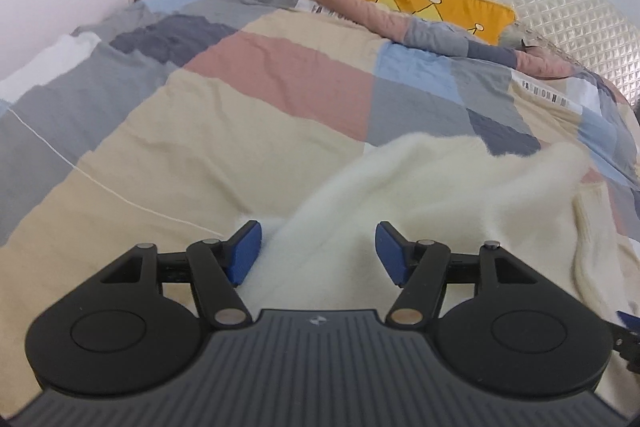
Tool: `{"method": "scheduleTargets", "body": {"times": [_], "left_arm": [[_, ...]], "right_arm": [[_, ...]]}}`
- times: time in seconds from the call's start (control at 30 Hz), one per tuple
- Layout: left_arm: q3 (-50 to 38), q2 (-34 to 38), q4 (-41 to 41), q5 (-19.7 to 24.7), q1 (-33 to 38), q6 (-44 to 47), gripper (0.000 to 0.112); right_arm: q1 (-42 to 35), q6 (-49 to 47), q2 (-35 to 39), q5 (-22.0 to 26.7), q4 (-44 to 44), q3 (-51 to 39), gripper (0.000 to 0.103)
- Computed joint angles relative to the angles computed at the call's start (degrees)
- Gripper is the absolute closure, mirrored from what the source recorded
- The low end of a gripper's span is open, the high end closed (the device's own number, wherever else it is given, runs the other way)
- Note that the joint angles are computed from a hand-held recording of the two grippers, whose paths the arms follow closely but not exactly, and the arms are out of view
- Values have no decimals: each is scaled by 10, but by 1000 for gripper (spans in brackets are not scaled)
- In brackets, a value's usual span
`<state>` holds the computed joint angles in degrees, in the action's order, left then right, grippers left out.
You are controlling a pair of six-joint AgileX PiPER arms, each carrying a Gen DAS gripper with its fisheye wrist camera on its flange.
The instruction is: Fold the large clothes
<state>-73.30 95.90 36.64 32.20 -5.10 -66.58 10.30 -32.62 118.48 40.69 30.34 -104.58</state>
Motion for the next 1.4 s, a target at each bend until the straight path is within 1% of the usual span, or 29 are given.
{"method": "scheduleTargets", "body": {"times": [0.03, 0.07, 0.1, 0.13, 0.17, 0.2, 0.27, 0.33, 0.4, 0.43, 0.5, 0.53, 0.6, 0.63, 0.7, 0.77, 0.8, 0.87, 0.97, 1.03, 1.13, 1.17, 1.2, 1.23, 1.27, 1.33, 1.4], "left_arm": [[-2, 3, -5, -2, 2, 4, 48], [-5, 6, -9, 1, 3, 7, 53], [-9, 10, -13, 6, 4, 12, 60], [-14, 13, -19, 12, 5, 19, 64], [-12, 13, -20, 13, 6, 21, 76], [-7, 9, -18, 6, 9, 14, 89], [11, -4, -9, -15, 13, -12, 96], [29, -20, 28, -27, 11, -63, 100], [40, -36, 58, -29, 8, -101, 102], [45, -44, 98, -16, -2, -133, 102], [45, -49, 168, 25, -32, -167, 102], [46, -50, 188, 36, -41, -179, 102], [44, -51, 172, 35, -39, -168, 102], [42, -48, 155, 32, -32, -157, 102], [43, -45, 120, 21, -17, -137, 102], [44, -39, 93, 15, -3, -123, 102], [46, -37, 80, 10, 2, -115, 102], [51, -37, 63, -3, 12, -104, 102], [65, -45, 62, -18, 15, -102, 101], [76, -57, 46, -28, 18, -90, 100], [88, -81, 38, -19, 9, -86, 88], [95, -92, 42, -19, 5, -90, 84], [105, -105, 51, -21, 0, -104, 83], [113, -118, 57, -24, -4, -113, 82], [120, -131, 58, -27, -8, -117, 81], [138, -159, 70, -28, -24, -131, 78], [152, -181, 94, -17, -49, -154, 77]], "right_arm": [[3, 14, 1, -4, -17, -1, 59], [7, 41, 0, -13, -47, 0, 76], [6, 53, 0, -14, -61, -1, 78], [3, 48, -1, -10, -55, -1, 82], [1, 60, -3, -13, -65, -2, 87], [1, 67, -9, -23, -76, 5, 88], [0, 68, -25, -48, -83, 24, 89], [-7, 77, -45, -82, -88, 49, 90], [-17, 94, -65, -115, -89, 74, 91], [-23, 104, -73, -128, -88, 82, 91], [-39, 130, -90, -152, -85, 104, 91], [-46, 158, -96, -161, -99, 112, 91], [-57, 220, -97, -166, -140, 115, 91], [-64, 242, -91, -159, -147, 110, 91], [-80, 266, -68, -123, -136, 88, 91], [-84, 293, -48, -100, -148, 69, 91], [-85, 296, -39, -92, -151, 62, 91], [-82, 305, -34, -94, -157, 60, 90], [-85, 287, -38, -101, -132, 67, 88], [-95, 261, -47, -104, -88, 81, 84], [-111, 231, -63, -94, -29, 90, 72], [-116, 210, -75, -96, -3, 104, 61], [-120, 192, -86, -96, 19, 115, 47], [-128, 157, -99, -97, 58, 134, 41], [-134, 131, -109, -95, 88, 147, 38], [-148, 90, -134, -78, 142, 177, 38], [-156, 47, -162, -69, 191, 209, 38]]}}
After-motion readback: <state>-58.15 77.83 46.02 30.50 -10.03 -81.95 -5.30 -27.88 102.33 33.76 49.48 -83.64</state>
